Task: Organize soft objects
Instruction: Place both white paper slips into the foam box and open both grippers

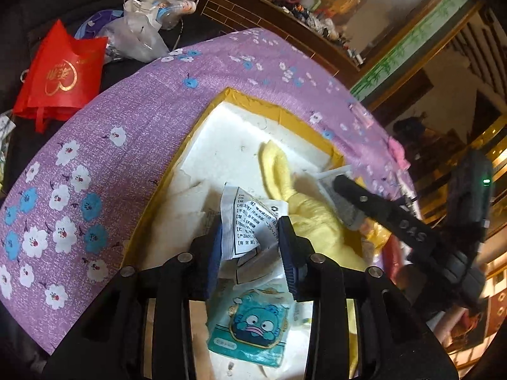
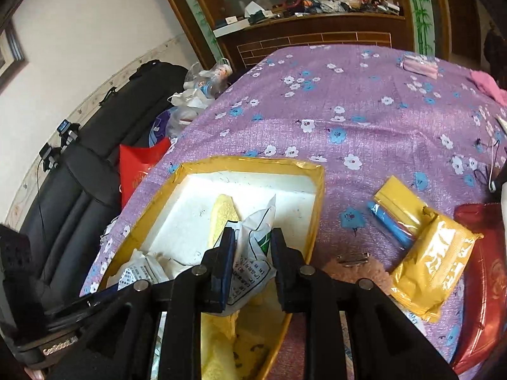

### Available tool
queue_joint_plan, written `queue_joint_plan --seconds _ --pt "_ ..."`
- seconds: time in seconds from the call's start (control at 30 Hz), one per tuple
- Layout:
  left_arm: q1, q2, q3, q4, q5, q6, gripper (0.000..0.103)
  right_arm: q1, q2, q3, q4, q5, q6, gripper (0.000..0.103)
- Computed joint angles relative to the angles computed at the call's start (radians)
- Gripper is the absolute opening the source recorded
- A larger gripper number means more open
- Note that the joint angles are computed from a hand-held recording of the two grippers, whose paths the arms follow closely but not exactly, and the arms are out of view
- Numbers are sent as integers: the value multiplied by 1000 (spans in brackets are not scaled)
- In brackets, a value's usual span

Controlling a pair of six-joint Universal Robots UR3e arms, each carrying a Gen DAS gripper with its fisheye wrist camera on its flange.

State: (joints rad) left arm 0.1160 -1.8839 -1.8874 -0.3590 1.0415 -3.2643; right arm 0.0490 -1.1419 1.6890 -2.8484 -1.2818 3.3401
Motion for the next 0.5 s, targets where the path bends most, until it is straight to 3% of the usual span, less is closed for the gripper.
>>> queue_joint_plan --seconds 0.07,0.13,0.2,0.37,0.5 --pt "9 19 -6 -12 -34 -9 54 -2 7 -22 16 10 1 26" --pt "18 66 -61 38 -56 -31 66 -32 -35 30 -18 68 13 40" --pt "9 105 -97 71 -32 -42 67 -50 -93 90 -45 82 27 54" --pt "-33 252 -218 131 28 -69 67 -151 -318 333 -106 240 -2 55" --pt "-150 358 -313 233 164 -95 67 -301 -615 657 -114 391 -113 55"
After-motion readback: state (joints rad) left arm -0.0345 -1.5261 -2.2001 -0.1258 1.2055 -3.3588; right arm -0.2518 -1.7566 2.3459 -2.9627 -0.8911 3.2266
